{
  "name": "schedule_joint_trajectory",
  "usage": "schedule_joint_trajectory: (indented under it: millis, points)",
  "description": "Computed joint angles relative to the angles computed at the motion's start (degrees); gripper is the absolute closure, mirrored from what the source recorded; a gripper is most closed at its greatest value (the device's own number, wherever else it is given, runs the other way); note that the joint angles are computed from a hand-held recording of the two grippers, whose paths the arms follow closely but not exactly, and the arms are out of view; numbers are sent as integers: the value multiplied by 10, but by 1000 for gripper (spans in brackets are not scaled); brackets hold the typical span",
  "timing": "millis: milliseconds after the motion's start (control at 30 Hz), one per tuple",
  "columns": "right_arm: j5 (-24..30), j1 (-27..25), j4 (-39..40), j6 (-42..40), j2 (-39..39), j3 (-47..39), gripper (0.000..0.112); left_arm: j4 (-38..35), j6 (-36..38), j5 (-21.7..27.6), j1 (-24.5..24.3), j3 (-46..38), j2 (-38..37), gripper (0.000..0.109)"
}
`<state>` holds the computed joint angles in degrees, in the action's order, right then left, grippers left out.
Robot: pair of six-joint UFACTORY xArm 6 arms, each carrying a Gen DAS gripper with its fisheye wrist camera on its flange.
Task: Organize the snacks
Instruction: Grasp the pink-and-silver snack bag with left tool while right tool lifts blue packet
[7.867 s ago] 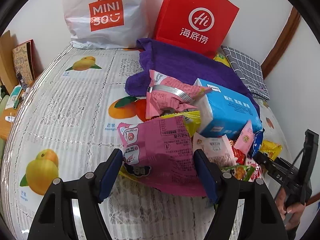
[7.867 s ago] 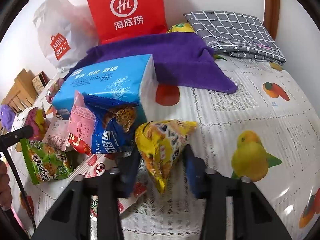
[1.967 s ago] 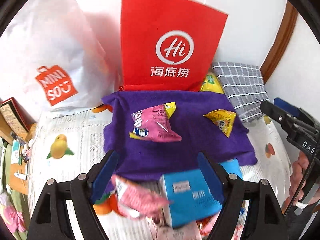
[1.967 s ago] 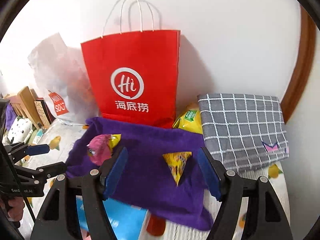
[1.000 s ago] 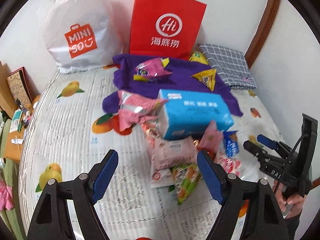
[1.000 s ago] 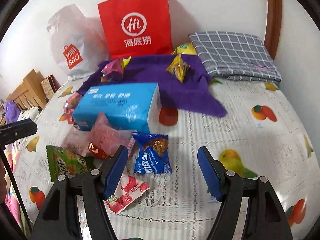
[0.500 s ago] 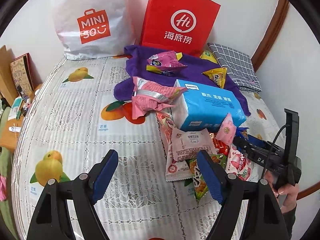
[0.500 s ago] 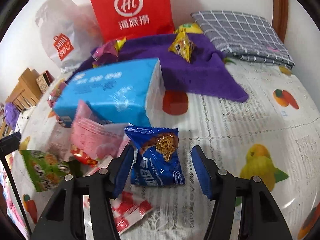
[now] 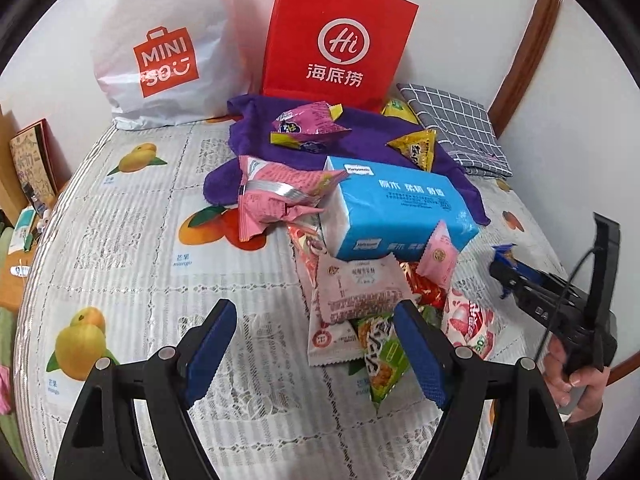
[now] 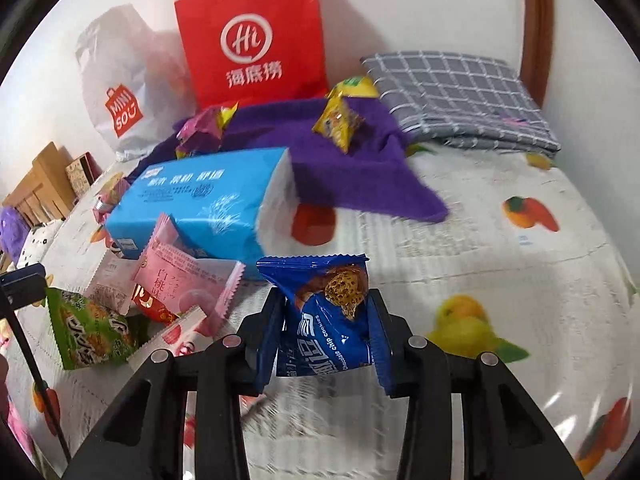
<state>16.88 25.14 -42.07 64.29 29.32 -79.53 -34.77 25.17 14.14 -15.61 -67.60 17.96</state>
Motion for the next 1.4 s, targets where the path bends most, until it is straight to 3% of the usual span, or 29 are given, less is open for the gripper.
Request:
schedule_joint_trajectory:
  millis: [100,233,433,633,767,933,1067,1267,1400]
  points:
    - [16,-5,-45,31,-14,16,72,31,-37,5,5,-19,16,29]
    - [17,-11,-49,33,-11,24,72,72,-88,22,14,-59,48,29]
    - [-2,-15,85,-86,7,22,72,145,-153,19,22,-109,92,29]
    - [0,-13,87,-90,10,18,70,164,-158,6,28,-174,146,29]
    - [12,-9,82,-92,14,10,67,207,-176,22,33,-219,180,29]
    - [-19,-13,118,-125,14,20,60,152,-126,48,36,-271,216,29]
    - [-14,-12,118,-127,17,14,59,143,-120,68,36,-307,243,29]
    - [-17,-12,128,-138,19,14,56,103,-98,69,37,-312,247,49]
    - [-19,-12,131,-141,19,14,56,92,-93,67,40,-300,237,52]
